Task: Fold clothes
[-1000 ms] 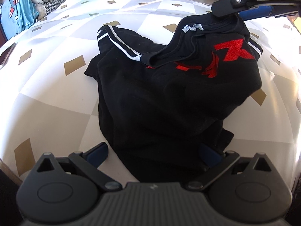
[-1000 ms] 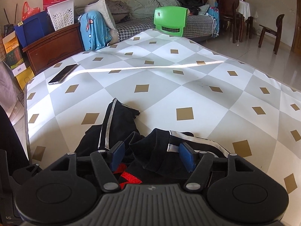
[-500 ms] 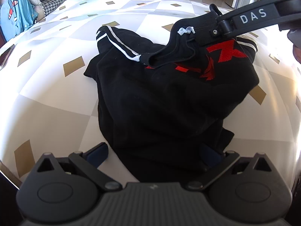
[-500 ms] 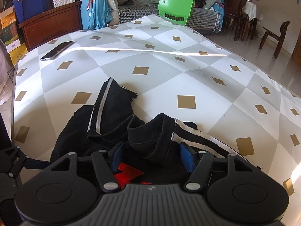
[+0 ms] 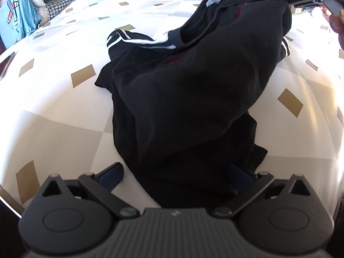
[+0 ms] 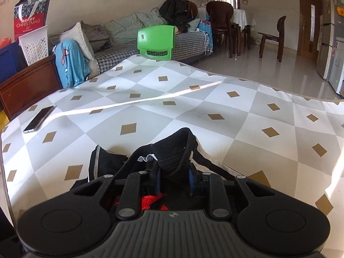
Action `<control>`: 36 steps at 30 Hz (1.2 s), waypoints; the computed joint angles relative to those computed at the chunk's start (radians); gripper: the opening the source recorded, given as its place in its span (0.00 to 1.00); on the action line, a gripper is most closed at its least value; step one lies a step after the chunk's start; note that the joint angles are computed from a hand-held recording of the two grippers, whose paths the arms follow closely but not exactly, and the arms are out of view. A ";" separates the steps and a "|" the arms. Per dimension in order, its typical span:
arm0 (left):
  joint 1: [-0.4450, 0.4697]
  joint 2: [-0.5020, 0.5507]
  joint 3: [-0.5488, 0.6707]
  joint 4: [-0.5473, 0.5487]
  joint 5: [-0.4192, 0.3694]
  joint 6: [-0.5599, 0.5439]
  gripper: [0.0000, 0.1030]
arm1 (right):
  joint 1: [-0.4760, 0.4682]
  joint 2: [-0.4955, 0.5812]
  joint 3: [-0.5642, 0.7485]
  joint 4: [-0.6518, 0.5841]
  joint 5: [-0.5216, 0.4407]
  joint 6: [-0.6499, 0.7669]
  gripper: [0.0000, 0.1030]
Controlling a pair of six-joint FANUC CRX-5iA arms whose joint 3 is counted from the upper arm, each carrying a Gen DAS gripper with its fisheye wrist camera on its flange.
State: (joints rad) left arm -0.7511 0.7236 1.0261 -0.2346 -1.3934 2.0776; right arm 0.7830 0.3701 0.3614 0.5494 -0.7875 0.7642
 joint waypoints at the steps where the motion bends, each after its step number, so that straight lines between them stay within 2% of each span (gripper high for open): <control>1: 0.000 -0.001 -0.001 0.002 0.000 -0.001 1.00 | -0.005 -0.003 -0.008 0.029 0.012 -0.053 0.23; 7: -0.003 -0.012 -0.017 0.006 0.006 -0.007 1.00 | -0.045 -0.008 -0.038 0.187 0.055 -0.337 0.23; 10: -0.004 -0.019 -0.026 0.010 0.009 -0.011 1.00 | -0.064 0.001 -0.046 0.282 0.037 -0.479 0.23; 13: -0.005 -0.026 -0.035 0.013 0.012 -0.014 1.00 | -0.077 0.015 -0.032 0.313 0.000 -0.560 0.23; 18: -0.007 -0.030 -0.037 0.016 0.005 -0.016 1.00 | -0.081 0.040 0.009 0.273 -0.055 -0.567 0.28; 21: -0.006 -0.033 -0.035 0.021 -0.003 -0.007 1.00 | -0.079 0.039 0.010 0.279 -0.068 -0.570 0.41; 24: -0.002 -0.038 -0.037 0.029 -0.006 0.009 1.00 | -0.076 0.026 -0.017 0.332 -0.066 -0.593 0.48; 28: 0.005 -0.082 -0.104 0.027 0.047 0.044 1.00 | -0.074 0.009 -0.048 0.392 -0.055 -0.609 0.52; 34: 0.020 -0.074 -0.073 0.029 0.034 0.030 1.00 | -0.060 0.012 -0.005 0.261 -0.048 -0.461 0.53; 36: 0.028 -0.032 -0.009 0.033 0.005 0.028 1.00 | -0.054 0.017 0.017 0.200 -0.056 -0.397 0.53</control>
State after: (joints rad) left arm -0.7235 0.6912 1.0174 -0.2021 -1.3887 2.1055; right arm 0.7290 0.3873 0.3788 0.7496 -0.8433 0.3675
